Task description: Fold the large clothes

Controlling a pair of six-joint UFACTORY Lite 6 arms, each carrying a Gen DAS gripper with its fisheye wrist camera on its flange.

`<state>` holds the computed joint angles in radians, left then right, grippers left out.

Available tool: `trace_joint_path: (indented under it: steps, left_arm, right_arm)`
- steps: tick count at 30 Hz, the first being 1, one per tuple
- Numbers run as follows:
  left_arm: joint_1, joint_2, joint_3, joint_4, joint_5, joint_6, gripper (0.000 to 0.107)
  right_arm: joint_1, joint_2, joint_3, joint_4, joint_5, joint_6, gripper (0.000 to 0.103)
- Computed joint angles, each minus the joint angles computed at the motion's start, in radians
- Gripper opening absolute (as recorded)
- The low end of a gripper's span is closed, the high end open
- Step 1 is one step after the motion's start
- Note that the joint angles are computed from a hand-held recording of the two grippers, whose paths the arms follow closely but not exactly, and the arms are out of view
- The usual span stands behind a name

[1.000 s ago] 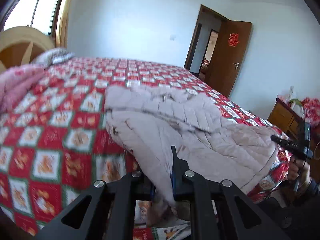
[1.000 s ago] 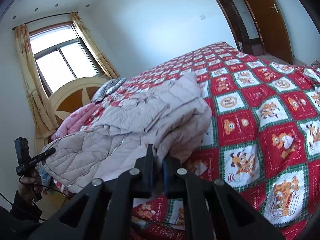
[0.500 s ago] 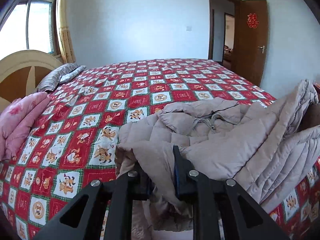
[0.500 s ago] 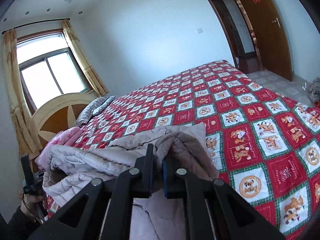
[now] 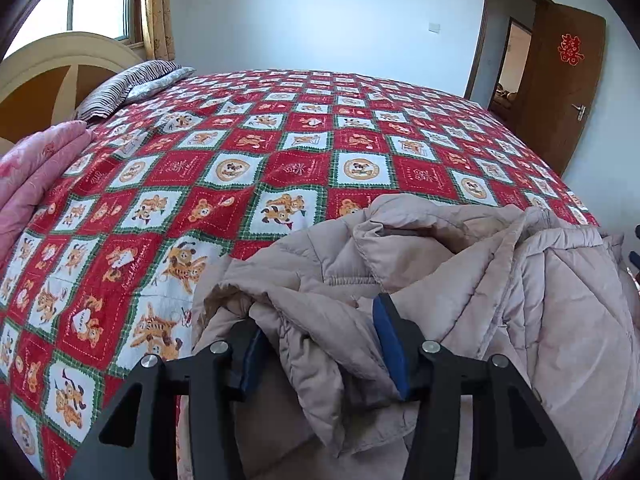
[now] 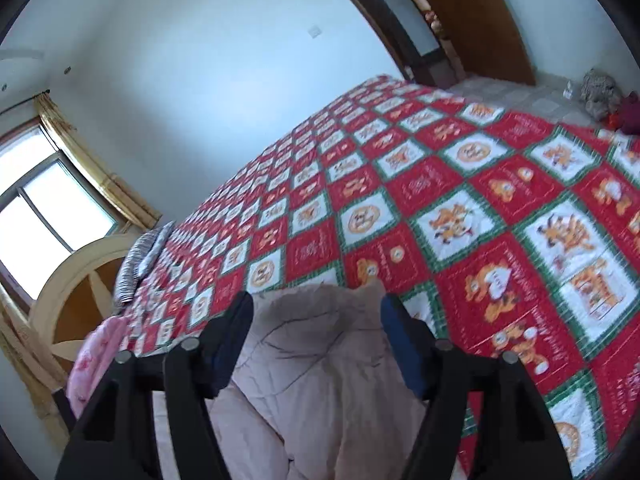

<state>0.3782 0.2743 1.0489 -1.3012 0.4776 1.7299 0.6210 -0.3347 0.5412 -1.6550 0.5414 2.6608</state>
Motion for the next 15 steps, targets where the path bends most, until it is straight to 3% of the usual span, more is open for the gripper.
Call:
trace_joint_path:
  steps: [3, 5, 7, 11, 13, 14, 15]
  left_arm:
    - [-0.078, -0.022, -0.031, -0.158, -0.142, 0.123, 0.053]
    - [-0.093, -0.033, -0.03, -0.15, -0.162, 0.075, 0.057]
    - [-0.08, -0.043, -0.018, -0.108, -0.137, 0.013, 0.063]
    - [0.008, -0.027, 0.065, 0.066, 0.01, -0.135, 0.08]
    - [0.079, -0.019, 0.114, 0.061, 0.064, -0.12, 0.092]
    - [0.104, -0.036, 0.109, -0.002, 0.035, -0.05, 0.102]
    - [0.126, -0.047, 0.11, -0.066, 0.023, 0.019, 0.102]
  right_arm:
    - [0.2, 0.14, 0.16, 0.139, 0.163, -0.196, 0.071]
    - [0.326, 0.289, 0.293, 0.16, 0.22, -0.266, 0.071]
    - [0.406, 0.463, 0.438, 0.15, 0.211, -0.335, 0.071]
    - [0.416, 0.782, 0.69, 0.234, 0.234, -0.528, 0.071]
    - [0.334, 0.81, 0.666, 0.217, 0.163, -0.464, 0.071]
    - [0.296, 0.801, 0.63, 0.167, 0.122, -0.383, 0.071]
    - [0.281, 0.796, 0.607, 0.138, 0.124, -0.337, 0.071]
